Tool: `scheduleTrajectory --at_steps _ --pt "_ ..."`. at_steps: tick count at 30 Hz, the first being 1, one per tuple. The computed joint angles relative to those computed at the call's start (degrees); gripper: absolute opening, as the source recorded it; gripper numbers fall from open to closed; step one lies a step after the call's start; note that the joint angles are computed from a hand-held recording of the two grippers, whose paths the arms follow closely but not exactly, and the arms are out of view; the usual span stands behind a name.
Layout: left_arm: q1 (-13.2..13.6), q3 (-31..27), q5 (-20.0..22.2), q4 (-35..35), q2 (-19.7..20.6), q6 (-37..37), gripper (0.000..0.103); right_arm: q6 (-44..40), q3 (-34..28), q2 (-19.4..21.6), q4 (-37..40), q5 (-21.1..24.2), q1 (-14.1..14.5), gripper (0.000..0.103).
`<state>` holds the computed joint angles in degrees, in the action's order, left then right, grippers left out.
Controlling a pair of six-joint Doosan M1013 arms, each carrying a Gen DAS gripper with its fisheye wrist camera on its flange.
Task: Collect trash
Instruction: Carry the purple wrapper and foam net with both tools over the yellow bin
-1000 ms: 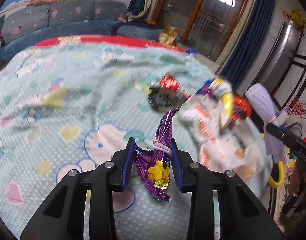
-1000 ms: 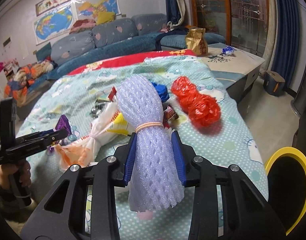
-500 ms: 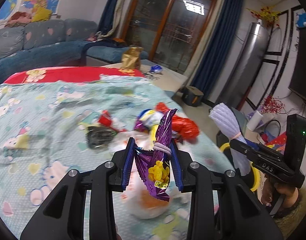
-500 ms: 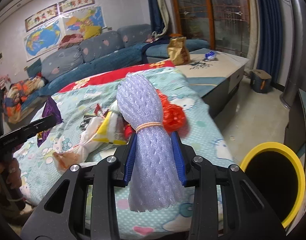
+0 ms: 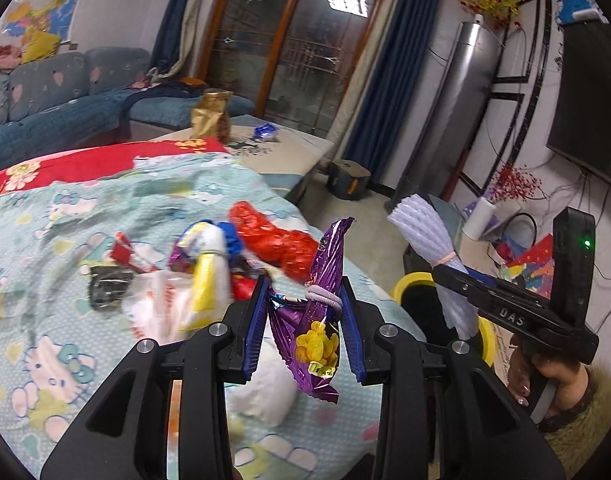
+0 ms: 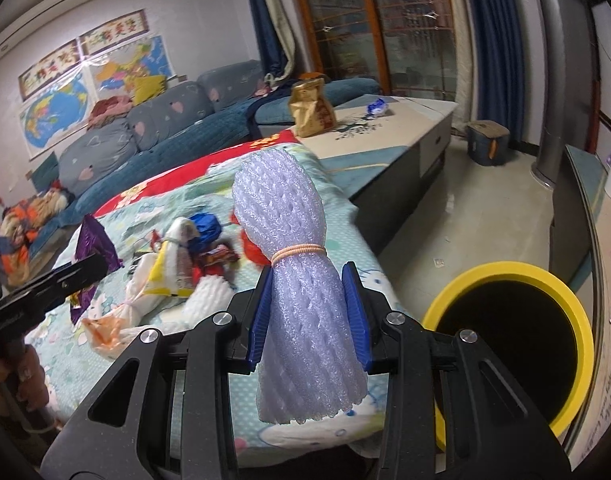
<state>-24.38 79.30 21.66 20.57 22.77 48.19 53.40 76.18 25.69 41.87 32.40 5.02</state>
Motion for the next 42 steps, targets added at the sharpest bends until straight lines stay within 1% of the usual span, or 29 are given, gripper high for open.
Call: scheduleTrajectory --at_steps 11,26,32,39,42 --pt "-1.63 -3.69 0.68 -9.84 3.05 11.62 0.033 7.49 0.03 0.44 -2.98 -0.87 -2.70 0.028" --pt "-4.13 -9.72 2.74 -19.88 7.87 24.22 0.033 19.97 0.35 1.45 -8.82 -2.48 -6.35 0.028" --pt "-4.90 -13.00 4.59 -24.93 10.52 29.86 0.033 24.82 0.42 1.96 -11.67 -2.61 -7.68 0.029" --pt "-5.91 -16.65 6.92 -28.82 13.57 34.20 0.033 30.33 0.25 2.76 -15.59 -2.07 -9.04 0.029" --pt "-6.29 -18.33 8.09 -30.09 14.98 35.91 0.033 31.03 0.20 3.11 -15.38 -1.38 -9.76 0.029"
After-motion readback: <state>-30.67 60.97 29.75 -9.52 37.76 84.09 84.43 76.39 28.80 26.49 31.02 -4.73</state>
